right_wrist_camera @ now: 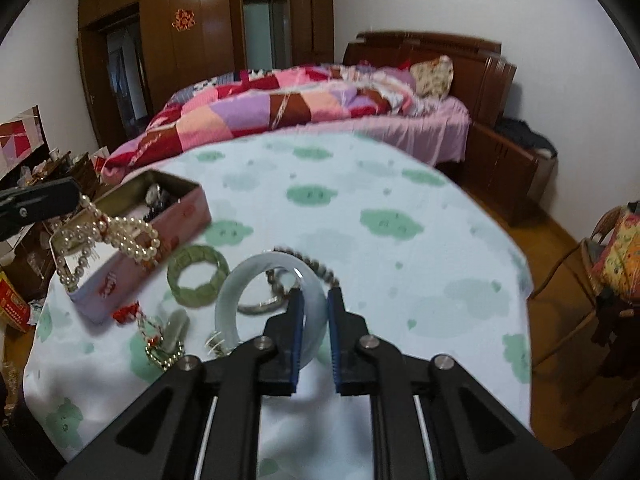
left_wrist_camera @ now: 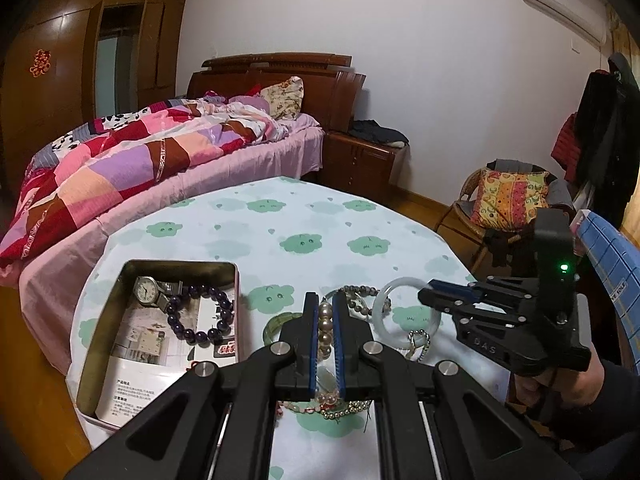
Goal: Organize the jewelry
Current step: 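Grasp the white jade bangle with the right tool while the left tool holds the pearls, then carry the pearl necklace and white bangle in both tools over the tin box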
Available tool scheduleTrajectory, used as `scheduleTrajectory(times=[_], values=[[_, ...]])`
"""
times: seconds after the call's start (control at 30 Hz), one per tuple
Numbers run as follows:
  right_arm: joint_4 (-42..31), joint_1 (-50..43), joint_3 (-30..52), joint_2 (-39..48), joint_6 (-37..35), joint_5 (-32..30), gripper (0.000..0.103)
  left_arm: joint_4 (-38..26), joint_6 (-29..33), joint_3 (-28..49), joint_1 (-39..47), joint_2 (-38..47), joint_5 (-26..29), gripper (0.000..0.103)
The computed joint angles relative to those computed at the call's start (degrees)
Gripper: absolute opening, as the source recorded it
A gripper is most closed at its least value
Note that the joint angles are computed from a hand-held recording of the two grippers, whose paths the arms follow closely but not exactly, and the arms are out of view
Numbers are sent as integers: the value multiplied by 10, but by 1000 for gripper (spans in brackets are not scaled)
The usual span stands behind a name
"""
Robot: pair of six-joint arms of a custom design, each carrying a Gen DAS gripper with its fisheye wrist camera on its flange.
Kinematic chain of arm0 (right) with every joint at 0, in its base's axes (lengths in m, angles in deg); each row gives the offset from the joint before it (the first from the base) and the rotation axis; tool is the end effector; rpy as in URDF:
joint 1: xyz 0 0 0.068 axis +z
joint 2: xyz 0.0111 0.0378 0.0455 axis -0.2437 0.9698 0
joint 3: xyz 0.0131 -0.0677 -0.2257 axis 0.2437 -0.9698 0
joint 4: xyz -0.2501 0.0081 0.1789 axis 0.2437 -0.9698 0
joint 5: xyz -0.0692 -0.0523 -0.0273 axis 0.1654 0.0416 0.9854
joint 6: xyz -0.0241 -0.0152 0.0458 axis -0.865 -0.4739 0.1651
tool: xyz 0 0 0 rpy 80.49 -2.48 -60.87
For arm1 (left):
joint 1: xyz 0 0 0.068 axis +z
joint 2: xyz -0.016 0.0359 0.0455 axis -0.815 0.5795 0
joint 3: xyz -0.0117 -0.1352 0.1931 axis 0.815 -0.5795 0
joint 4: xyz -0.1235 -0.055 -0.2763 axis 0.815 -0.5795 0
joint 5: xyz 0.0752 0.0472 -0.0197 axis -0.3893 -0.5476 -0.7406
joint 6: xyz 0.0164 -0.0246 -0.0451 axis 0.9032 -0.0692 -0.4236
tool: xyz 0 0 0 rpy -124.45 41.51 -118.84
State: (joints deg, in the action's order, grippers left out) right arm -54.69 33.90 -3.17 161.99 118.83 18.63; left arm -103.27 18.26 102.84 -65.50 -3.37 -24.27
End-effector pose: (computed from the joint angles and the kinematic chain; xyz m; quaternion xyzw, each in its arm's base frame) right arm 0.2147 0.2096 0.1388 -0.0139 0.9052 0.0147 0.4246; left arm 0.2637 -0.0672 0.1978 0.2599 0.8458 -0.2100 0.4159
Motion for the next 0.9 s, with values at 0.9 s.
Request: scheduleTrajectory(times=[0.9], values=[[47, 9, 139, 100, -72, -29, 14, 15, 5, 22, 118, 10, 40, 5]])
